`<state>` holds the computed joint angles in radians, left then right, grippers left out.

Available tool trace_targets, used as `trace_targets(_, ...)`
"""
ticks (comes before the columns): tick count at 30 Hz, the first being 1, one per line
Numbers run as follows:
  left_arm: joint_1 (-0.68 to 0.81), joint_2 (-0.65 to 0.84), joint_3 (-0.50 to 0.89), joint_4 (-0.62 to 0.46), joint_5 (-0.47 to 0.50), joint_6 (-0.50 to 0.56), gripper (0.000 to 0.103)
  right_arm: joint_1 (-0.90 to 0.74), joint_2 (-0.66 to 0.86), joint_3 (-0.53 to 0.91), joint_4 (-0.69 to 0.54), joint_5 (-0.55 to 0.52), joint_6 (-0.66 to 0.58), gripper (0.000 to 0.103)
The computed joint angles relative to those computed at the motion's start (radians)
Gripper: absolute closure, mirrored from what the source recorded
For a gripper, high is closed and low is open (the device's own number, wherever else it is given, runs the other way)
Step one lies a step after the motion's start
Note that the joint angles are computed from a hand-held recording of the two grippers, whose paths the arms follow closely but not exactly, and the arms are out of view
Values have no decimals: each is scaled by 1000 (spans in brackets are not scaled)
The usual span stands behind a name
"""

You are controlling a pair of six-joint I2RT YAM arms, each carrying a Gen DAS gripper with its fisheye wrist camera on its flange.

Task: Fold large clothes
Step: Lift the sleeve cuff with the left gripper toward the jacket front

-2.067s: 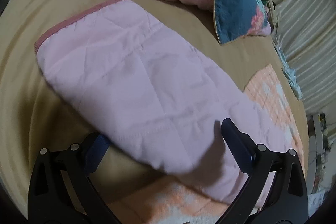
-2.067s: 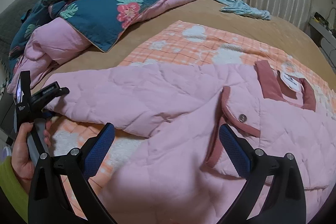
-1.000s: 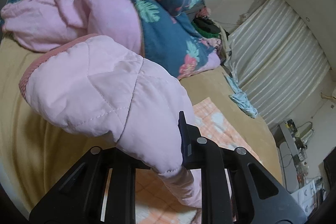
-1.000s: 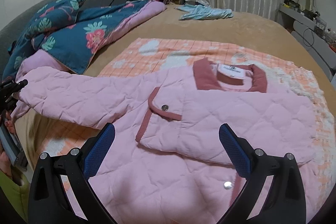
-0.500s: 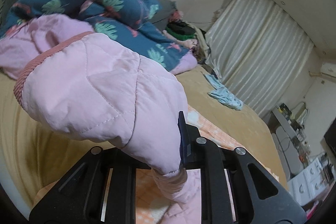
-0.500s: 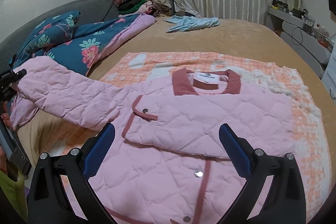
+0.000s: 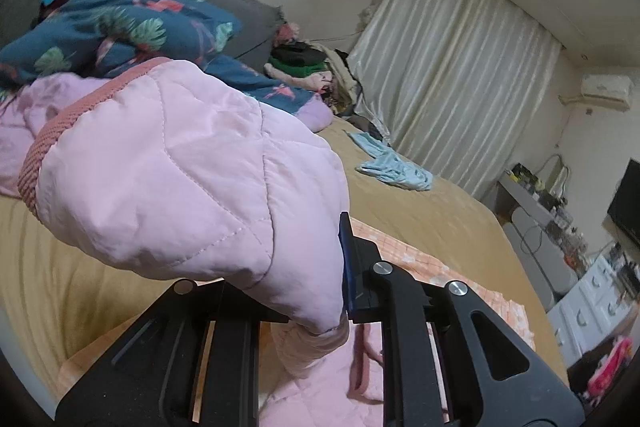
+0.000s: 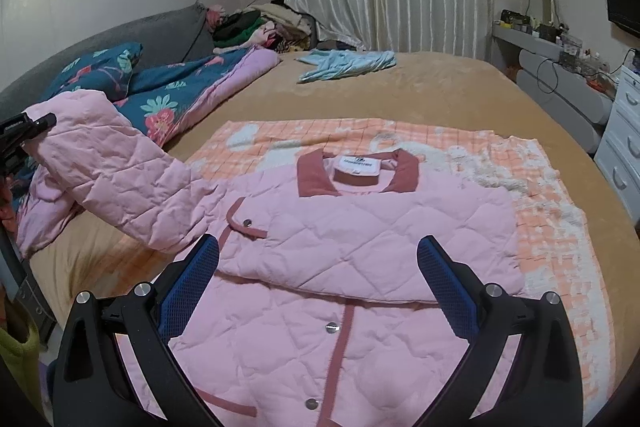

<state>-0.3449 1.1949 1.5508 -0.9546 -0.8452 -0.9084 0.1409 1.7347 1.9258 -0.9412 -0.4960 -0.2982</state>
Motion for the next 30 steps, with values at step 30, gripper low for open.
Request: trace_targets(30, -148, 431, 374, 55, 25, 221, 95, -222, 94, 106, -15, -105, -9, 4)
